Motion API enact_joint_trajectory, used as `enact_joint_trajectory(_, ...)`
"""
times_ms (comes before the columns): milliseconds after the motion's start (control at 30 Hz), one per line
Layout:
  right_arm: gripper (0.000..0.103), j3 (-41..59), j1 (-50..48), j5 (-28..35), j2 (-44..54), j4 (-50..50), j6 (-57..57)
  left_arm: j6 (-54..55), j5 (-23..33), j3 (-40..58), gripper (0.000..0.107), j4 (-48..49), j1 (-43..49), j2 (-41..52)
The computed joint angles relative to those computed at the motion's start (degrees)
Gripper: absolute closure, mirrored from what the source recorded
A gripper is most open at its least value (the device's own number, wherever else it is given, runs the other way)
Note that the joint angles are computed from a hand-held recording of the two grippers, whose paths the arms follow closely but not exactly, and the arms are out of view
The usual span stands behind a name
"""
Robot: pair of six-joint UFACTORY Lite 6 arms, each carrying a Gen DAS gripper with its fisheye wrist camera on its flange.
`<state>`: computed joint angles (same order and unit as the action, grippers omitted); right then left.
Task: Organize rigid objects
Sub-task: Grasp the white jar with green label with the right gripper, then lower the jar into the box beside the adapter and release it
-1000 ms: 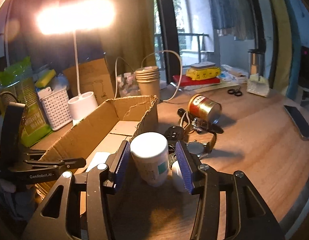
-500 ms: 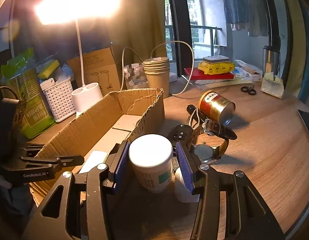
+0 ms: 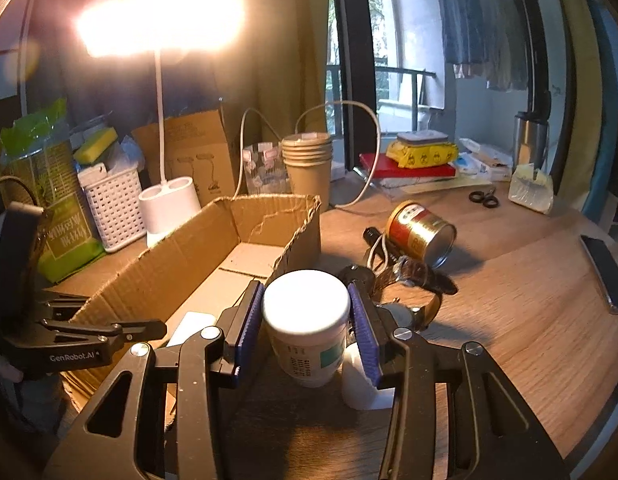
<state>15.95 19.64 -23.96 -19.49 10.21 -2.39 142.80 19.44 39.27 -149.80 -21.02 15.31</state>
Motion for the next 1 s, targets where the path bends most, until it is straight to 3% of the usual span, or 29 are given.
enact_joint_trajectory(233,0.058,-1.38,0.06,3.88,-8.02,6.21,-5.89,-0.03,-0.03,0.03,0.084,0.02,0.0,0.01)
enact_joint_trajectory(467,0.058,-0.98,2.61,7.2,-15.16,21.16,-20.59,-0.1,-0.06,0.04,0.084,0.08,-0.01,0.0)
enact_joint_trajectory(700,0.057,0.97,8.09,5.68,-17.55,37.0,-35.46,-0.14,-0.09,0.05,0.084,0.09,-0.03,-0.02)
enact_joint_trajectory(1000,0.057,4.05,12.59,3.52,-17.18,43.92,-42.06,-0.18,-0.14,0.07,0.084,0.12,-0.03,-0.04)
